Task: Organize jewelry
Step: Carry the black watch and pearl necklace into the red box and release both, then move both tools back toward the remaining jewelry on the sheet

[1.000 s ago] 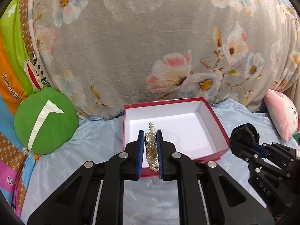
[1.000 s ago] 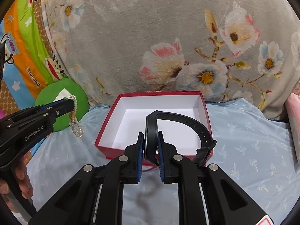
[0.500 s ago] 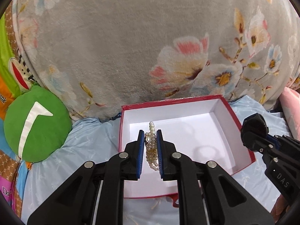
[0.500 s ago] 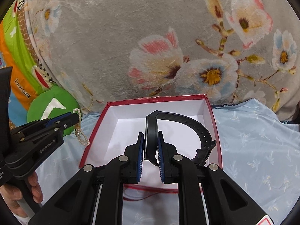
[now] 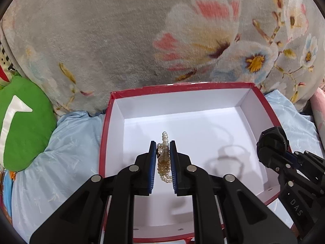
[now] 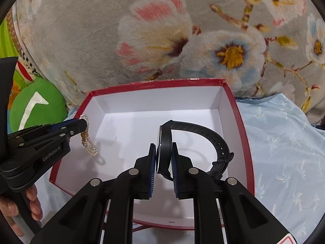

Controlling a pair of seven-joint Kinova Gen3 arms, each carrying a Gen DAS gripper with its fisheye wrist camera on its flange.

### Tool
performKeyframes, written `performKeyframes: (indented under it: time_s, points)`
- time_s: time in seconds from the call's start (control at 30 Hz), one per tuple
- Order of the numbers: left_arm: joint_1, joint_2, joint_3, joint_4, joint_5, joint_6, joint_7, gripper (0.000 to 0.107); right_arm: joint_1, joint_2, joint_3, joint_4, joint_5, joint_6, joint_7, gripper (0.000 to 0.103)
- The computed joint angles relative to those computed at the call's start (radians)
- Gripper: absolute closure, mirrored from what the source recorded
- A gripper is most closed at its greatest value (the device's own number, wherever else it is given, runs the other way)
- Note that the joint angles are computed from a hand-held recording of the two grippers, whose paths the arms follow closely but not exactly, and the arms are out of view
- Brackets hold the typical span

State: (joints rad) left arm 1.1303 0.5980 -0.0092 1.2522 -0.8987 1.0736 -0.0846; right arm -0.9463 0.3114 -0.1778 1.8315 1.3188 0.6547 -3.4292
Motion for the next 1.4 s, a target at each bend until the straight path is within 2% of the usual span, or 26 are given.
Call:
performKeyframes:
  time_s: [0.1,0.13,0.17,0.2,0.23,0.27,0.3,0.33,0.4,0.6,0.83,1.0,1.13,1.27,1.4]
  points:
    - [0.006,0.007,-0.009,0.010,-0.017,-0.011,0.017,0.094,0.003,0.017,0.004,-0.007,0.000,-0.006,0.000,0.088]
    - [0.008,0.009,-0.011,0.013,-0.027,-0.014,0.020,0.093,0.001,0.020,0.006,-0.008,0.001,-0.005,0.000,0.084]
    - [0.009,0.011,-0.012,0.013,-0.032,-0.014,0.020,0.085,-0.004,0.025,0.009,-0.010,0.007,0.002,-0.004,0.082]
    - [0.015,0.016,-0.017,0.007,-0.040,-0.004,0.026,0.068,-0.014,0.029,0.013,-0.012,0.018,0.020,-0.011,0.078]
    - [0.024,0.018,-0.024,0.008,-0.051,0.004,0.041,0.057,-0.020,0.031,0.008,-0.009,0.042,0.044,-0.033,0.062]
    - [0.036,0.018,-0.035,0.014,-0.070,0.011,0.069,0.040,-0.034,0.033,0.004,-0.004,0.076,0.085,-0.066,0.041]
    - [0.048,0.013,-0.044,0.028,-0.092,0.011,0.101,0.032,-0.058,0.035,0.013,0.000,0.101,0.126,-0.097,0.033]
    - [0.051,0.007,-0.043,0.037,-0.106,0.010,0.120,0.031,-0.085,0.034,0.024,0.009,0.132,0.166,-0.138,0.027]
    - [0.053,-0.015,-0.037,0.062,-0.126,0.012,0.157,0.023,-0.087,0.028,-0.004,0.023,0.176,0.228,-0.179,0.026]
    - [0.059,-0.097,0.005,0.157,-0.193,0.041,0.278,0.021,-0.070,-0.025,-0.068,0.062,0.187,0.287,-0.202,0.026]
    - [0.093,-0.177,0.104,0.244,-0.216,0.179,0.334,0.021,-0.102,-0.114,-0.146,0.137,0.144,0.357,-0.223,0.026]
    - [0.124,-0.210,0.192,0.289,-0.198,0.260,0.356,0.021,-0.171,-0.156,-0.216,0.166,0.069,0.474,-0.205,0.026]
    - [0.168,-0.227,0.246,0.327,-0.175,0.294,0.416,0.021,-0.257,-0.161,-0.271,0.190,0.012,0.597,-0.243,0.026]
    - [0.166,-0.223,0.335,0.356,-0.151,0.308,0.481,0.021,-0.341,-0.143,-0.311,0.209,-0.057,0.670,-0.300,0.026]
    - [0.164,-0.186,0.405,0.374,-0.130,0.315,0.549,0.021,-0.351,-0.081,-0.431,0.211,-0.112,0.752,-0.360,0.026]
